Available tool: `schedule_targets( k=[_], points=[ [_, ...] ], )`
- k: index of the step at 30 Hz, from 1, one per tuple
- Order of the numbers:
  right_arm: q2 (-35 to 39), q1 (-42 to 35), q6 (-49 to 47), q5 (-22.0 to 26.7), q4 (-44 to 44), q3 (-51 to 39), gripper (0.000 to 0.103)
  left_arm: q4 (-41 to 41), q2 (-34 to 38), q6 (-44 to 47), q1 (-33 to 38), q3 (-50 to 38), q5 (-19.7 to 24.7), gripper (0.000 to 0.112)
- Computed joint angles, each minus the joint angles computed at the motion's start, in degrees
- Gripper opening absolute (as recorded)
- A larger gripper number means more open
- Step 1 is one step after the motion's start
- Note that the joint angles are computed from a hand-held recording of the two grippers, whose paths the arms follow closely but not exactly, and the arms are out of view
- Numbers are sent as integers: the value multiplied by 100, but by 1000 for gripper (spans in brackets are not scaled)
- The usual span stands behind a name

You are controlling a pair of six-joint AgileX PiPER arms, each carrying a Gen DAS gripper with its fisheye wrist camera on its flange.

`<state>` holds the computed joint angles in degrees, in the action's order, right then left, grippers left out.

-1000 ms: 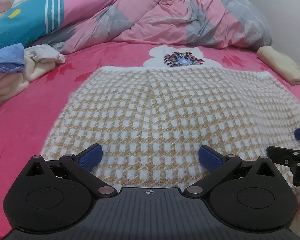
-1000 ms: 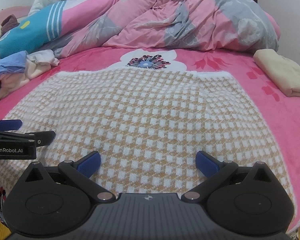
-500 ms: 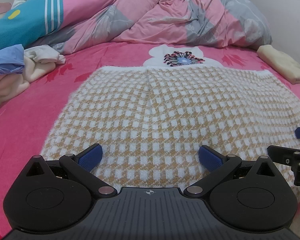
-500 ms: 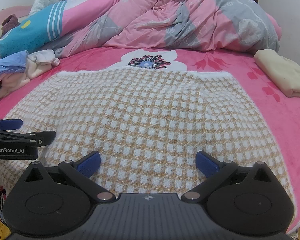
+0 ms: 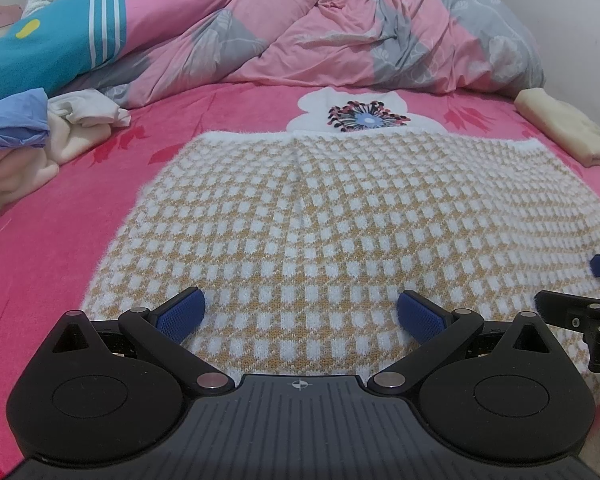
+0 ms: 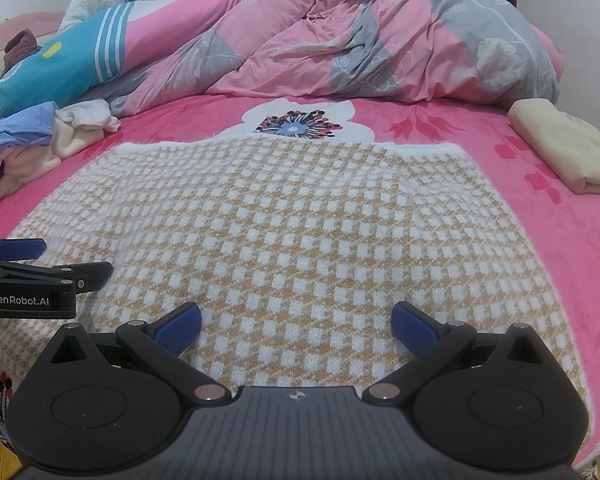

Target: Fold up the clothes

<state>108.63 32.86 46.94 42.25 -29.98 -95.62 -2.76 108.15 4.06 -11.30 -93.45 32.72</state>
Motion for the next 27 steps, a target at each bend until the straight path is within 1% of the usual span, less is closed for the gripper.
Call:
schedule_targets(
  k=[14, 19, 23, 27],
  points=[
    [-40, -5, 24, -82, -14, 89, 103, 50, 3, -38, -17, 16, -15, 103],
    [-115, -65, -152, -5, 173, 8, 103, 64, 5, -47, -22, 4, 7, 103],
    [-271, 14, 253, -95, -471, 70, 103, 97, 0, -70, -33, 15, -2, 103],
    [-255, -21, 329, -281, -814, -98, 102, 107, 5, -76, -36, 14, -3, 103]
  ],
)
